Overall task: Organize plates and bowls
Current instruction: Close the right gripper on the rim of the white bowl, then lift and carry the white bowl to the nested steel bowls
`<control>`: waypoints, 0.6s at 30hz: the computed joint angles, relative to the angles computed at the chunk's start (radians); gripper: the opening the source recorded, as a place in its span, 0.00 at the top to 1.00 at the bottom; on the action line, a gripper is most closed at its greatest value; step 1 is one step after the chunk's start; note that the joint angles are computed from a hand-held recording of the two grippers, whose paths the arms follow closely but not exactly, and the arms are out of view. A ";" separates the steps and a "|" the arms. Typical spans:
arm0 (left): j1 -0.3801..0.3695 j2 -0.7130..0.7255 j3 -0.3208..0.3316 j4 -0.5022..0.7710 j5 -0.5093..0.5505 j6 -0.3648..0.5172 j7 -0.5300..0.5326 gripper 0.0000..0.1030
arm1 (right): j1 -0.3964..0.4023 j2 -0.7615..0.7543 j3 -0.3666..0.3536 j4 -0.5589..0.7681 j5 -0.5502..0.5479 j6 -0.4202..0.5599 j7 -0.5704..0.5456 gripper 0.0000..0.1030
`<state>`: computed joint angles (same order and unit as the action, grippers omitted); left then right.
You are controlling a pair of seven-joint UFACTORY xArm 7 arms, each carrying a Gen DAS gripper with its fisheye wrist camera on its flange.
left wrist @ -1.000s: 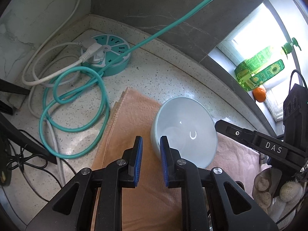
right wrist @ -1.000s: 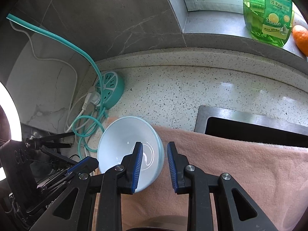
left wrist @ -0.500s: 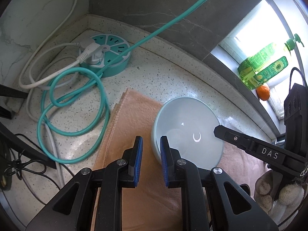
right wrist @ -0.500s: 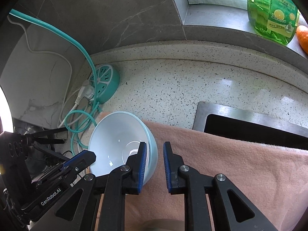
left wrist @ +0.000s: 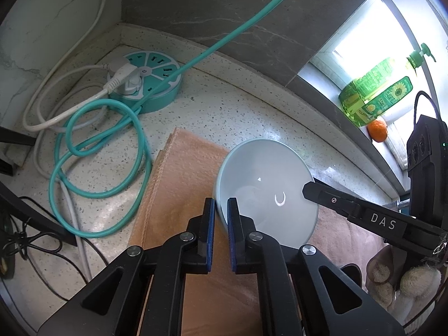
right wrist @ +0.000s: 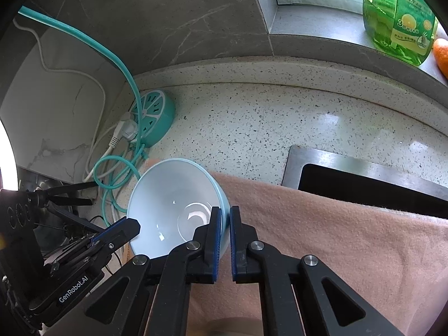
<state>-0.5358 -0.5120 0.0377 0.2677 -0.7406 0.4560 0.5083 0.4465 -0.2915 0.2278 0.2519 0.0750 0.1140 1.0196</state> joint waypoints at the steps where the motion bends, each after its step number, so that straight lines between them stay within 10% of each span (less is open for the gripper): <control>1: 0.000 -0.004 0.000 -0.002 0.000 0.001 -0.001 0.93 | -0.002 -0.003 0.003 0.000 -0.003 0.004 0.001 0.95; 18: 0.029 -0.160 0.031 -0.023 0.061 0.102 -0.031 0.93 | 0.005 -0.164 0.044 -0.010 -0.025 0.125 0.076 0.95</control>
